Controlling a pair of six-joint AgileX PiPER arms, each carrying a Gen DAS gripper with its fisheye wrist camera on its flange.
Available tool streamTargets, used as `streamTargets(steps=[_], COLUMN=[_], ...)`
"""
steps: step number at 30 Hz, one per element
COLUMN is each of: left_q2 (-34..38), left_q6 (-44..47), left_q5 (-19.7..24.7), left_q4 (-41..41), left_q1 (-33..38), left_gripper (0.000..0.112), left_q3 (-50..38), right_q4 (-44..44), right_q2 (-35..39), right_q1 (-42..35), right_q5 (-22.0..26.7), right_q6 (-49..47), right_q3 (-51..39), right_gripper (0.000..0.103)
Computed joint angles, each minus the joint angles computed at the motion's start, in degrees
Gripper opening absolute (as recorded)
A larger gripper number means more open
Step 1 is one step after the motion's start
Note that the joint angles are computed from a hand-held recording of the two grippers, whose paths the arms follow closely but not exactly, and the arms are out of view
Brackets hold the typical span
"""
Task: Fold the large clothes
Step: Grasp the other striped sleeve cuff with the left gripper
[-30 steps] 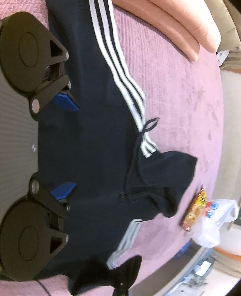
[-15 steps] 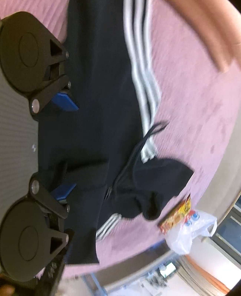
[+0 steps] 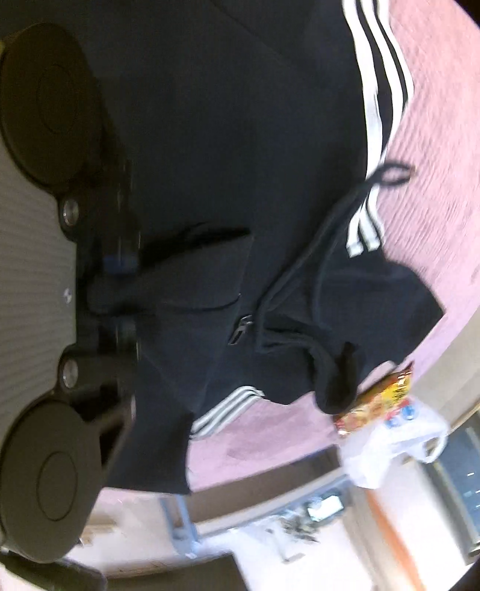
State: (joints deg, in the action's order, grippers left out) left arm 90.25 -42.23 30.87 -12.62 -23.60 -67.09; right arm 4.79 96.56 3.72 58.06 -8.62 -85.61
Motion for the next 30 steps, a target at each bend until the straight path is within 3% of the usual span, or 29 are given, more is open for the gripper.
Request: streamTargets(steps=[3, 8, 12, 15, 17, 19, 22, 25, 27, 30], left_q2=[1.81, -5.33, -11.46, -11.88, -8.16, -5.01, -8.29, -14.23, -13.48, -8.66], left_q6=[-9.85, -17.38, -21.03, -13.85, -13.61, -11.86, -15.24, -17.95, -11.6, -6.34], left_q5=[2.87, 3.12, 14.47, 21.98, 28.28, 30.54, 29.16, 22.47, 19.06, 16.1], left_q4=[13.12, 24.98, 37.09, 35.4, 37.8, 37.5, 39.06, 40.6, 35.45, 30.08], left_q1=[-3.85, -4.94, -4.52, -0.41, -0.01, 0.91, 0.33, -0.87, 0.13, 1.02], left_gripper=[0.009, 0.009, 0.009, 0.012, 0.034, 0.036, 0.036, 0.041, 0.04, 0.037], left_q3=[-4.32, -4.78, -7.82, -8.53, -7.77, -6.12, -4.17, -2.23, -3.57, -3.76], right_q4=[-0.39, 2.86, 10.37, 12.92, 11.06, 6.69, 1.46, -0.4, -5.84, -8.32], right_q2=[0.02, -0.32, -1.45, -2.6, -2.56, -0.92, 1.96, -0.63, -0.76, 3.02], right_q1=[0.2, -0.99, -2.14, -1.23, 0.77, 2.94, 3.79, 2.62, 3.07, 2.04], right_q5=[0.07, 4.15, 9.19, 9.96, 8.35, 8.05, 8.67, 1.01, -2.88, -2.36], right_q6=[0.15, -1.29, -3.37, -4.05, -3.34, -1.14, 1.0, 1.93, 6.47, 10.4], right_q3=[0.11, -3.07, -6.51, -6.79, -5.7, -5.68, -7.73, -6.74, -7.9, -11.54], right_gripper=[0.056, 0.055, 0.056, 0.063, 0.069, 0.069, 0.054, 0.05, 0.05, 0.05])
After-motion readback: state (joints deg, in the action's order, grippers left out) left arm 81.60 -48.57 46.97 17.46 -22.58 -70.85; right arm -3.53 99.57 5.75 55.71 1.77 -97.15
